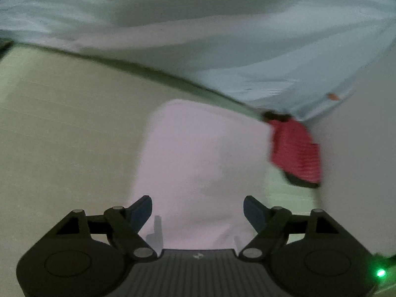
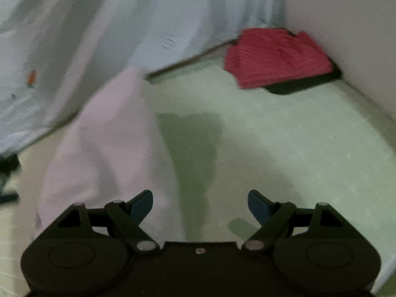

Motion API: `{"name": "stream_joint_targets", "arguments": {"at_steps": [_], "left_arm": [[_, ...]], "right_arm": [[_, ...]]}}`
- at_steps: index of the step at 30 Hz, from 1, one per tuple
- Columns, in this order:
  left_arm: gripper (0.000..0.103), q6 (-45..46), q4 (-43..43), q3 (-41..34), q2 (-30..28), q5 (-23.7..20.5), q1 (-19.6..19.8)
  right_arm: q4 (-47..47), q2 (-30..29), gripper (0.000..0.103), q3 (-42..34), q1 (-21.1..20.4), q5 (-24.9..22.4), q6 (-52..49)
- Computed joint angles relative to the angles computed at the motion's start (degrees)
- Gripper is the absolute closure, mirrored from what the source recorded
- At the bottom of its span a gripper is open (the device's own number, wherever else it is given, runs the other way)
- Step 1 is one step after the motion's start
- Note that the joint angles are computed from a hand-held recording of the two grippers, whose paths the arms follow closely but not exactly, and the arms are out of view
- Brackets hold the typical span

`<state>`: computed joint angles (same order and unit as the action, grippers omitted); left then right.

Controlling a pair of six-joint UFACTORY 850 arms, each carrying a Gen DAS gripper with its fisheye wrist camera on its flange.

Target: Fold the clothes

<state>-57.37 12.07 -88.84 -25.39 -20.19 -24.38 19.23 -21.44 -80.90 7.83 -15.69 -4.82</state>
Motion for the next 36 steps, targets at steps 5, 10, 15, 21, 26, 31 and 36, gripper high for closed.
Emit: {"name": "stream_joint_targets", "arguments": {"at_steps": [5,10,15,21,26,31,36], "left_arm": [[0.021,3.5,-4.7,5.2,3.5,0.1,2.1],[0.021,7.6,-7.1,6.1,4.3,0.1,3.2],[0.021,8.9,-5.4,5.3,3.8,-0.8,3.3],[0.015,12.8,-8.6,1.1,0.0,-1.3,2.8],[0.012,16.6,-13.9,-2.6,-3.9,-2.9,3.2],[0.011,22.0,-22.3,-6.4,-8.5,-4.6,4.1],[0.007,30.0,-31.7,-9.2,-11.8,-3.5,5.0]], "right_arm": [[17.6,-4.3,0.018,-5.0,1.4,-2.2,-15.7],[26.0,-12.6,0.062,-14.7,-0.3,-12.1,-16.0],[36.0,-12.8,0.098,-18.5,-2.2,-15.6,-27.6],[19.0,-16.8,0.067,-25.7,-2.6,-14.2,-9.7],[15.0,-19.1,0.022,-26.1,-3.2,-19.1,-4.4],[26.7,-20.7,0.014,-25.4,-5.2,-23.5,-11.3],[30.3,-23.7,0.012,-28.8,-5.8,-28.3,-15.2]]}}
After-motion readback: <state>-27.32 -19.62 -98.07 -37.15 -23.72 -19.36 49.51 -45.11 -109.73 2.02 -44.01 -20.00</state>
